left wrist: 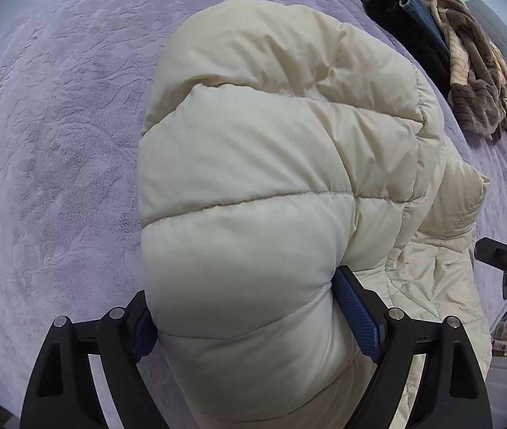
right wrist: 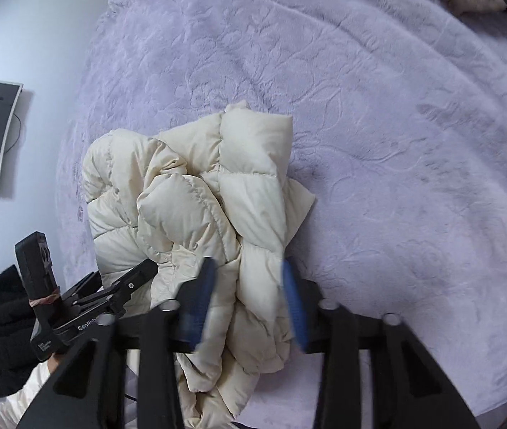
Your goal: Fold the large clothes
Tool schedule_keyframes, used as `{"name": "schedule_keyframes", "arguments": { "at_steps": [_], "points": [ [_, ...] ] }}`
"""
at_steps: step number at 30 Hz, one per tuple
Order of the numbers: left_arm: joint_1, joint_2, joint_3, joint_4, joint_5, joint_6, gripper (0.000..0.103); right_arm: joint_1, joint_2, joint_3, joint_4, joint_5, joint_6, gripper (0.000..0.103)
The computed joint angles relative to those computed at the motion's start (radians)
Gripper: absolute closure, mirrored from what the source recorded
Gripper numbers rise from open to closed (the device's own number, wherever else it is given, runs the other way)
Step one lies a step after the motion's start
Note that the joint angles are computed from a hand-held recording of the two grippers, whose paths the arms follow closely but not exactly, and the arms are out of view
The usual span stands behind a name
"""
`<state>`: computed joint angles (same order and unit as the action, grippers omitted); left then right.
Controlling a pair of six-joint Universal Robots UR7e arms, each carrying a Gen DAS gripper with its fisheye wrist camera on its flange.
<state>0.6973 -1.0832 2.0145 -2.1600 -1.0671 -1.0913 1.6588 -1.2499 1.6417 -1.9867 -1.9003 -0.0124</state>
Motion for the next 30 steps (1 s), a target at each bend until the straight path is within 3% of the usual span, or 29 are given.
{"name": "schedule_keyframes", "arguments": {
  "at_steps": [3, 6, 8, 13, 16, 20, 22, 23, 25, 30],
  "points": [
    [-0.006, 0.002, 0.0, 0.004, 0.0, -0.006, 0.015, 0.012, -0.077, 0.082, -0.049, 0.033, -0.051, 0.088],
    [-0.008, 0.0, 0.001, 0.006, 0.0, -0.008, 0.015, 0.028, -0.119, 0.123, -0.005, 0.082, -0.087, 0.088],
    [-0.008, -0.002, 0.002, 0.006, -0.001, -0.008, 0.015, 0.029, -0.156, 0.199, 0.001, 0.056, -0.119, 0.088],
    [-0.005, -0.018, 0.008, -0.007, -0.015, 0.015, 0.015, 0.001, -0.214, 0.32, -0.035, -0.123, -0.184, 0.088],
    [-0.013, -0.043, 0.002, 0.021, -0.018, 0.032, 0.015, -0.061, -0.208, 0.349, -0.059, -0.126, -0.189, 0.088],
    [-0.055, -0.084, -0.026, 0.113, 0.047, 0.045, 0.016, -0.09, -0.198, 0.39, -0.126, -0.139, -0.229, 0.088],
    [-0.074, -0.11, -0.039, 0.135, 0.083, 0.057, 0.024, -0.097, -0.192, 0.401, -0.149, -0.143, -0.231, 0.088],
    [-0.076, -0.12, -0.048, 0.128, 0.091, 0.076, 0.03, -0.101, -0.192, 0.403, -0.153, -0.141, -0.227, 0.088],
    [-0.075, -0.131, -0.06, 0.059, 0.087, 0.148, 0.03, -0.109, -0.191, 0.407, -0.164, -0.134, -0.224, 0.088],
    [-0.038, -0.033, -0.116, -0.155, -0.031, 0.414, 0.03, -0.121, -0.184, 0.442, -0.222, -0.134, -0.248, 0.088]
  ]
}}
